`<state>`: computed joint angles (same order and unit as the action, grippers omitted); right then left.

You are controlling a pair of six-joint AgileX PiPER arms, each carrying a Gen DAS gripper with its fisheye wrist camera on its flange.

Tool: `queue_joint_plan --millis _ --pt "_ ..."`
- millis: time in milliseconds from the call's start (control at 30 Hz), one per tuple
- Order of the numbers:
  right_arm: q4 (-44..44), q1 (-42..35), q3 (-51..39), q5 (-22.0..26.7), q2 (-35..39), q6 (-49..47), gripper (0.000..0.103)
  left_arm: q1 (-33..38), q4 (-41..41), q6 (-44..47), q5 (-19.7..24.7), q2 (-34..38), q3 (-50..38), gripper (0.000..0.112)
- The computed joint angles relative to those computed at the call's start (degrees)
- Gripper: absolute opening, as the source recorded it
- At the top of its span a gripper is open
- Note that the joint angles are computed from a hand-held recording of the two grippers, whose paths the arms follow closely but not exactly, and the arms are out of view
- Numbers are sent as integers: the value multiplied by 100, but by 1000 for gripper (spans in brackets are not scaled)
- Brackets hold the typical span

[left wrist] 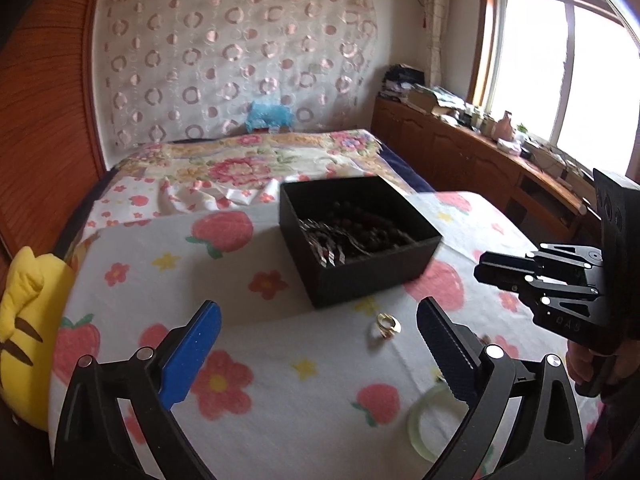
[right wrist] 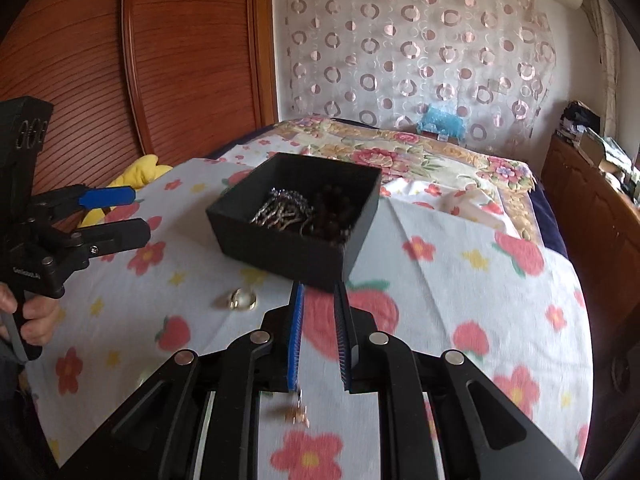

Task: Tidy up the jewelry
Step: 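Move both open tools back over the jade bangle and green pendant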

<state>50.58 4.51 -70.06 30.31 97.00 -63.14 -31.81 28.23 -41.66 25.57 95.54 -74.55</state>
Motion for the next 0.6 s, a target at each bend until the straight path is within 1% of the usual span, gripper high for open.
queue_joint_plan --millis 67,200,267,333,433,500,600 --pt "193 -117 243 9 -133 -178 17 -113 32 -6 13 -38 78 95" --pt "134 -245 496 -4 -265 -192 18 -311 18 9 10 -85 231 95" --pt "48 -277 617 -73 -324 -156 24 -427 -10 55 21 -57 271 95" --pt "59 -327 758 -99 -383 -196 25 -530 -88 155 67 13 264 95" --pt "40 -373 882 -117 -444 -220 25 -686 -134 240 270 187 171 95" --pt "28 -390 988 -175 -516 -256 25 -747 -325 445 364 290 109 95" --pt "69 -457 1025 -132 -528 -315 25 -884 -160 368 433 373 113 95"
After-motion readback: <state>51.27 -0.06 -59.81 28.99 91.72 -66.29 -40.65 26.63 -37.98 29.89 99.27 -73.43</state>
